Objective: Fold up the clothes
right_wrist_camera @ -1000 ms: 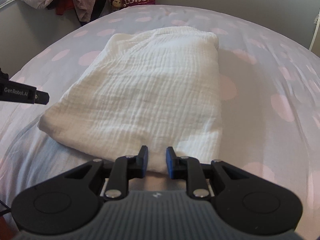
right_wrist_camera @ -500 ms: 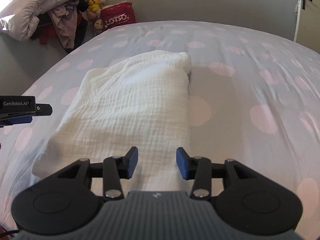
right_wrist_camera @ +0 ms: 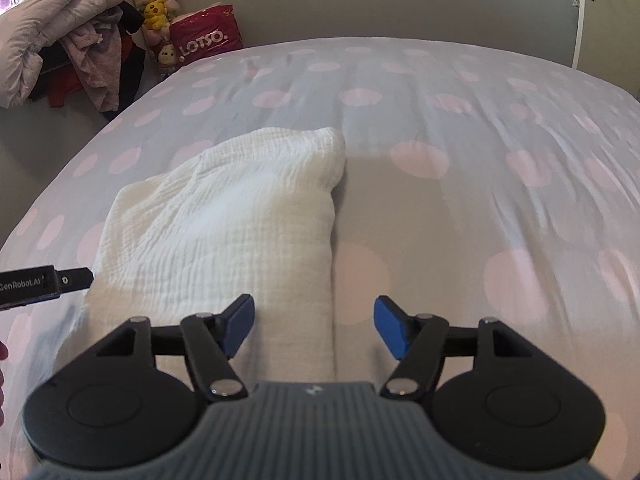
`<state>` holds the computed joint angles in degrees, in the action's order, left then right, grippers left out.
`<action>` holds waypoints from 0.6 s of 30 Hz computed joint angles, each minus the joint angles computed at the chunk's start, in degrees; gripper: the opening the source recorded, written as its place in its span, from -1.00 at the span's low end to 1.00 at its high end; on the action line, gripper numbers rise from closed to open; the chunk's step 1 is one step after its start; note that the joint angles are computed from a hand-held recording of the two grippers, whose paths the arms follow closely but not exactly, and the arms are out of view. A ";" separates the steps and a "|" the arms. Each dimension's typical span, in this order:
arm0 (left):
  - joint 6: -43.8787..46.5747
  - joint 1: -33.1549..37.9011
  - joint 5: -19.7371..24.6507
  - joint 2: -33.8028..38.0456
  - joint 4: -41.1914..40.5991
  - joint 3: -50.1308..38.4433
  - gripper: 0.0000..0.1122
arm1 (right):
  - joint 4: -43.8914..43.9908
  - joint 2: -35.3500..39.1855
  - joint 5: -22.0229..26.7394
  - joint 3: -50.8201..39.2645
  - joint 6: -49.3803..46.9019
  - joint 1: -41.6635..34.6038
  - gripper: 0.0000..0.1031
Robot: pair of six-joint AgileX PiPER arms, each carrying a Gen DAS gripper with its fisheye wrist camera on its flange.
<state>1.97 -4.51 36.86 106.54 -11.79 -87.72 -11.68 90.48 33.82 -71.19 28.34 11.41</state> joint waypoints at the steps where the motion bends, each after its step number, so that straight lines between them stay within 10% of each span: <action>1: 0.77 0.07 0.59 1.07 -0.52 -0.98 0.09 | 1.29 0.84 0.02 -0.81 -1.17 -0.61 0.39; 18: 25.72 8.03 4.92 10.50 -30.59 -9.21 0.17 | 23.28 12.73 -3.69 -11.77 -20.38 -7.55 0.55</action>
<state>27.69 3.52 41.78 117.05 -42.38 -96.93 11.59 103.21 30.13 -82.96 7.96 3.86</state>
